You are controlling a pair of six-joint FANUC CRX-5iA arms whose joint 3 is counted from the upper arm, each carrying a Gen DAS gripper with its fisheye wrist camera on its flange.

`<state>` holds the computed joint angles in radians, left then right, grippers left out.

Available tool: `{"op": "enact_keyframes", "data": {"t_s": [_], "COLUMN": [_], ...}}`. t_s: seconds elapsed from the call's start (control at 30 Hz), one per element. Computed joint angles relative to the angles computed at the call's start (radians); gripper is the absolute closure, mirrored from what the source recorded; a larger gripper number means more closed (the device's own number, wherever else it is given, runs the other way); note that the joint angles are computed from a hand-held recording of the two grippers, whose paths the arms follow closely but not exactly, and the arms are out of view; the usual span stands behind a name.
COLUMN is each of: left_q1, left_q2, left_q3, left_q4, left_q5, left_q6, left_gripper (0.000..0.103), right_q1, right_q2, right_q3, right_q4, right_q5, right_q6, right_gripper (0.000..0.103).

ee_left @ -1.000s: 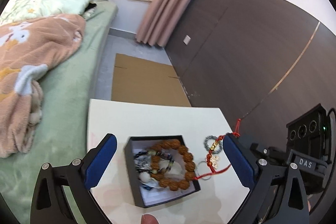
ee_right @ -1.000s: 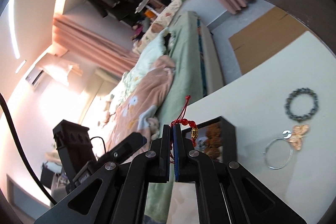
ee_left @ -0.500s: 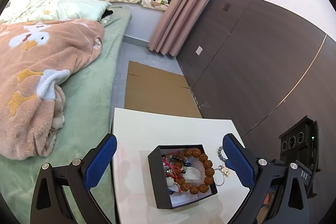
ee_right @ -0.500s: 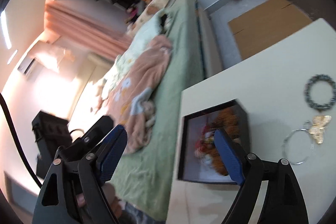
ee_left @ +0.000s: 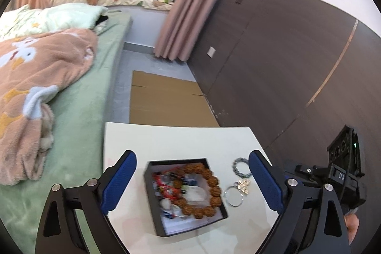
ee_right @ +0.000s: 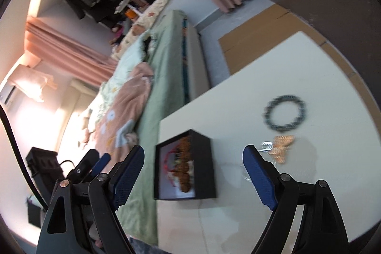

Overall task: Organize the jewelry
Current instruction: 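Drop the red-string bracelet into the box with the right tool, then close the left tool on the gold butterfly pendant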

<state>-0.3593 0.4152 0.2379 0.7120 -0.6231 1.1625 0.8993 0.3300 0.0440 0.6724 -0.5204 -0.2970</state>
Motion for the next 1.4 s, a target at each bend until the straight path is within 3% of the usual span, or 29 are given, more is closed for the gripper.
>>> {"op": "enact_keyframes", "data": {"t_s": [0.4,0.6,1.0,1.17,1.4], "left_q1": [-0.08,-0.119,-0.199,-0.223,-0.253], "left_q2": [0.079,0.136,0.361,0.438,0.514], "left_q3": [0.139,0.228,0.614,0.718,0.848], "left_q4": [-0.121,-0.166,-0.335,-0.383,-0.484], "left_q5": [-0.102,-0.159,-0.425,-0.498,-0.562], "left_q6": [0.022,0.034,0.088,0.107,0.163], "left_gripper": [0.029,0.037,0.04,0.05,0.05], "right_q1": [0.008,-0.009,-0.044,-0.055,-0.058], "right_q2": [-0.056,-0.1,-0.198,-0.207,-0.214], "right_q3": [0.0,-0.065,-0.203,-0.205,-0.202], "right_q4": [-0.202,-0.23,-0.184,-0.236,-0.227], "right_q5": [-0.166,-0.158,-0.125,-0.154,-0.184], "right_q6": [0.161,0.102,-0.057,-0.052,-0.039], "right_gripper": [0.018,0.023,0.023,0.023,0.023]}}
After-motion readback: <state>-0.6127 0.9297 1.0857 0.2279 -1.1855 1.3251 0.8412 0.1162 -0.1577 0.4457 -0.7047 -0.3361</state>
